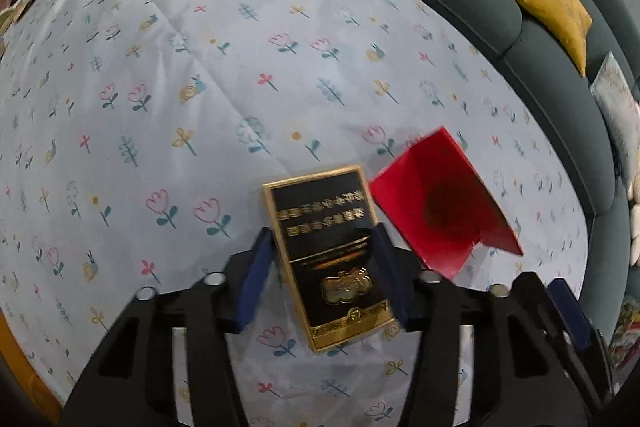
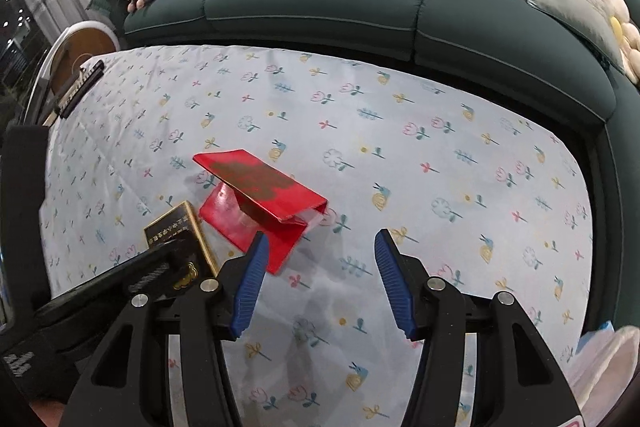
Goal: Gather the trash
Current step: 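Grasp the gold box with the left gripper while the right gripper grasps the red lid, then carry the gold box and red lid over the wastebasket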
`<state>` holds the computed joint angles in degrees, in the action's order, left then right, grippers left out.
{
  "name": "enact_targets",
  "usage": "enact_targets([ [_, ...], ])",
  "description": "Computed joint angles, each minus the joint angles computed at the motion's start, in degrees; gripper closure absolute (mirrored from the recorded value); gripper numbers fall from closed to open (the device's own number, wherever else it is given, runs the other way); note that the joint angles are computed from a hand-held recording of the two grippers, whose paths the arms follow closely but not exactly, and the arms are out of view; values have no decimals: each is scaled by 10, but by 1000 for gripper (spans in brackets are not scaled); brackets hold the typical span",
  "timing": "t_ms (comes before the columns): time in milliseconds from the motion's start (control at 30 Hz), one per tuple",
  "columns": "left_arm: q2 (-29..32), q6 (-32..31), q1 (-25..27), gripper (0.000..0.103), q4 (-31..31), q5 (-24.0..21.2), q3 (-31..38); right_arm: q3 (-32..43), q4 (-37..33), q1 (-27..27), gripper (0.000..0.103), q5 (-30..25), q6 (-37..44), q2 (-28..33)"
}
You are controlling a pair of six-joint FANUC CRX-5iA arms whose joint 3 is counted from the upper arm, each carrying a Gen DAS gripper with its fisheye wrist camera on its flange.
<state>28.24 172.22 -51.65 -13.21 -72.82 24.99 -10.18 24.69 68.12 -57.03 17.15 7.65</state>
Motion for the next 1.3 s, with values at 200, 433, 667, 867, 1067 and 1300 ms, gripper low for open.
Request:
enact_targets([
  [200,-39,8,5,67,-6,24,-52,42,-15,-13,49,7,60,43],
  [433,-77,38,3,44,-5,80,-107,80,-43,-29,93,-6,114,81],
  [667,-20,24,-12,34,-15,20,-21,20,-39,-16,101,-13,31,25],
  [867,43,-14,-24,45,-41,-70,73,-43,-25,6,101,-22,-59,-36],
  [1067,56,-42,-34,46,-37,-77,94,-91,-16,31,101,-26,-132,-86],
  [1300,70,-53,-69,46,-30,-86,126,-141,-5,77,101,-55,-221,-150],
])
